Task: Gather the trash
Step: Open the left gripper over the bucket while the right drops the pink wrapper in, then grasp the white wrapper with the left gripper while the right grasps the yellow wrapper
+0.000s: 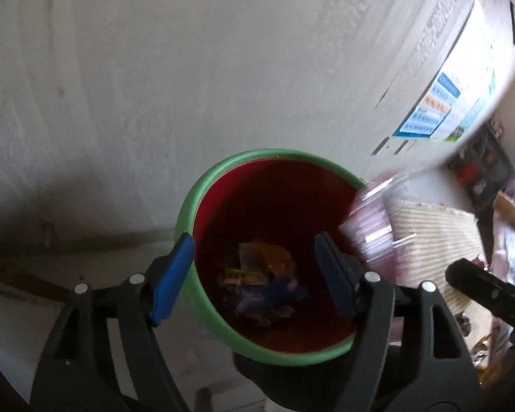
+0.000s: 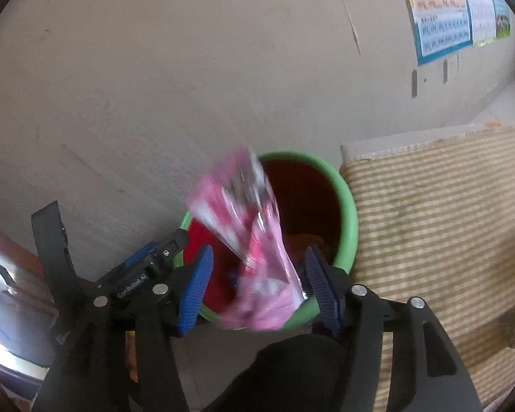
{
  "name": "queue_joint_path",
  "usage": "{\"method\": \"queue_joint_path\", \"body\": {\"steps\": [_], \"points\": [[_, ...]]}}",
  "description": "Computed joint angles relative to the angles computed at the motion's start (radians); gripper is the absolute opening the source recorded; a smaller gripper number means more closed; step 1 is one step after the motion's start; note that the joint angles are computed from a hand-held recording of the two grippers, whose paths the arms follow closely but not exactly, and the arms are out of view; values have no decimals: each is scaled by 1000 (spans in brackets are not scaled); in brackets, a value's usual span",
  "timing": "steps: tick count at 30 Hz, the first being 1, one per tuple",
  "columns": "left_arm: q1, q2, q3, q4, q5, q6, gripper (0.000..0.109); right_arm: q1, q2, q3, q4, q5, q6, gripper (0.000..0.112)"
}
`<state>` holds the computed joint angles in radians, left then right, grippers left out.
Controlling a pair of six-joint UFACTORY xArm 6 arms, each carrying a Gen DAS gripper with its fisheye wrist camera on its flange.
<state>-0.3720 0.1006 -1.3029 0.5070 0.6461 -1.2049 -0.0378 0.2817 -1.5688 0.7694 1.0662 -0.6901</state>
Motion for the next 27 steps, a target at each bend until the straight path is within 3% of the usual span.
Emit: {"method": "queue_joint_path", "body": {"steps": [3,8,14,17,21,27], "points": [[-29,-17,18,-10,-14,31,70,-49,-74,79,42,-19,-30,56],[-93,-18,-20,-59,-63,118,70,-178,-241,270,-33,-127,-6,62],[-199,141,-221,-179,-151,243,70,-354,-390,475,-184,-297,66,67],[-269,294,-402,-297,-97,408,70,-432,-391,507,-200,-312,71,67],[-328,427,-587,-325,14,547,70,-479,-325,473,-214,-291,74,67],[-350,481,-647,-328,74,607,70,-516,-246,395,-189,-202,110,69]]}}
